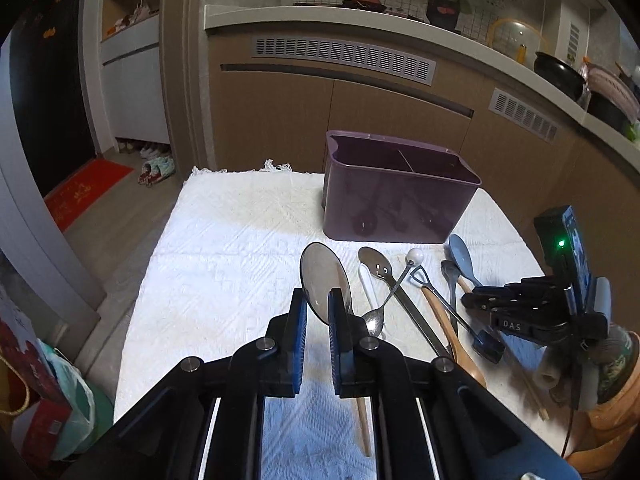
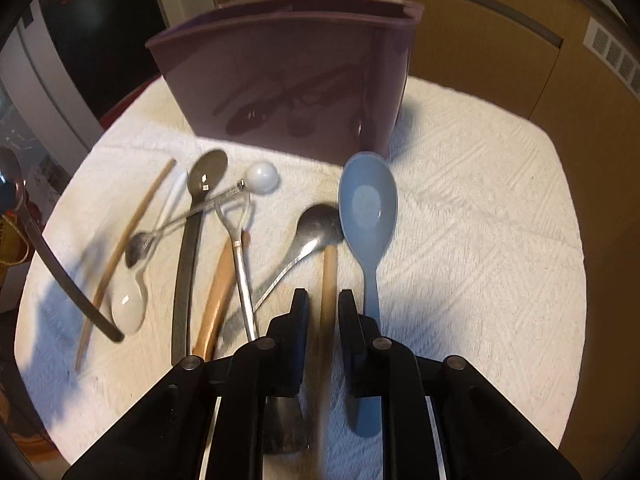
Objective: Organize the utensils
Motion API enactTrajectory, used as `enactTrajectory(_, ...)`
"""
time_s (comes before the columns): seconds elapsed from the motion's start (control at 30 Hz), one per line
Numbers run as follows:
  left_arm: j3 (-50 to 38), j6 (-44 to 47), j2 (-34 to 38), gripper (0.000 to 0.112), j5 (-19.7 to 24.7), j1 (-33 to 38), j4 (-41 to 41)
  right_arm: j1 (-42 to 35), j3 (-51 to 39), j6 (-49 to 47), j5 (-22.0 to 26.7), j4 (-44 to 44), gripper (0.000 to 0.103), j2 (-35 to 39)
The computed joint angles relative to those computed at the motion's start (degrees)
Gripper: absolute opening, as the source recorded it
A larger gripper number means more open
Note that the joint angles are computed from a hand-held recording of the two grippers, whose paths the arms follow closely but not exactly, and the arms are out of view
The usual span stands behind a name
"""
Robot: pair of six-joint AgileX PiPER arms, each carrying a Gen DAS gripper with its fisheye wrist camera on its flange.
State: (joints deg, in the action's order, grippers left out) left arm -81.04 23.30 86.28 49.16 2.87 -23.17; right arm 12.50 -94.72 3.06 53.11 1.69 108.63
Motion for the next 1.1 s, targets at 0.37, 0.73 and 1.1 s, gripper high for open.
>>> enactTrajectory(0.37,1.39,6.57,-2.73,0.004,0.31,0.81,-6.14,2.29,5.37,-0.69,-1.31,-2.81,0.007,-3.72)
enactTrajectory(0.73,-0.73,14.42,-0.37,0.011,3.03,-2.48,-9.20,1.98,7.59,-5.21,-3.80,4.16,0.007,-9.27)
enactTrajectory(1.1,-20.14,-1.79,20.61,0.033,9.89,-9.01,4.92,-0.53,10.35,-3.98,-3.91,3.72,0.007,-9.95)
